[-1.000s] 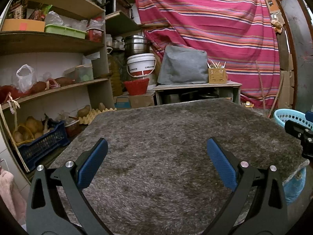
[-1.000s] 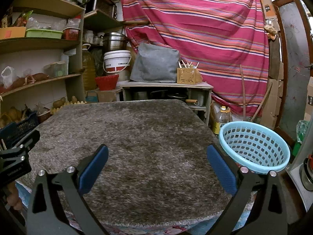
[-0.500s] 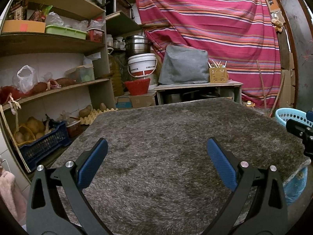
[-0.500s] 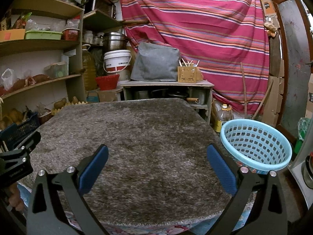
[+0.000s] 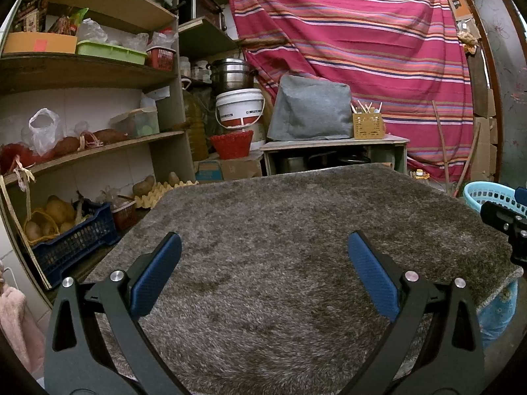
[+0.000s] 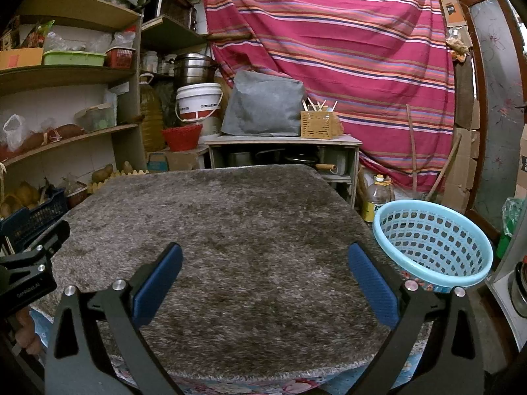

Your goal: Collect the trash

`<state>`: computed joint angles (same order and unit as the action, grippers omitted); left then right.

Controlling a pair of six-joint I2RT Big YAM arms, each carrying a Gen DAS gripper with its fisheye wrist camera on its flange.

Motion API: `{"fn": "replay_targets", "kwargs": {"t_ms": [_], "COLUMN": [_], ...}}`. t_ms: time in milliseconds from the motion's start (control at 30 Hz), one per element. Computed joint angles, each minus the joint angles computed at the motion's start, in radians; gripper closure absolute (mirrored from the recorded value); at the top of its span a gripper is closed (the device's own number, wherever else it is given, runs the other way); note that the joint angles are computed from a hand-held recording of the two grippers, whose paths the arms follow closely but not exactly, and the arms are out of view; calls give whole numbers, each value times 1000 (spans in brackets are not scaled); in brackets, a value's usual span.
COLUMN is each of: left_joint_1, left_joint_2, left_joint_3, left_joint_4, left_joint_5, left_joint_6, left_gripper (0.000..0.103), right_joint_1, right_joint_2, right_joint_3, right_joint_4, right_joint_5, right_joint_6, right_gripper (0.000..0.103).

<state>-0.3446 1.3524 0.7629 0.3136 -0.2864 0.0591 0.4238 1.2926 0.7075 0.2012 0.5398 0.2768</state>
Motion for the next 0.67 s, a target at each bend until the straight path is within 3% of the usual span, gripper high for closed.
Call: {"fn": "replay_targets", "kwargs": {"t_ms": [667], "left_joint_1": [7], "left_joint_2": [8], "left_joint_3": [11], "left_joint_4": [-28], "left_joint_5": [16], "left_joint_6": [-25], "left_gripper": [5], "right_joint_1": [2], "right_joint_2": [0], "right_joint_3": [2], "right_joint_4": [-6], "right_joint_5": [3], "right_joint_6": [4], "right_gripper": [5]}}
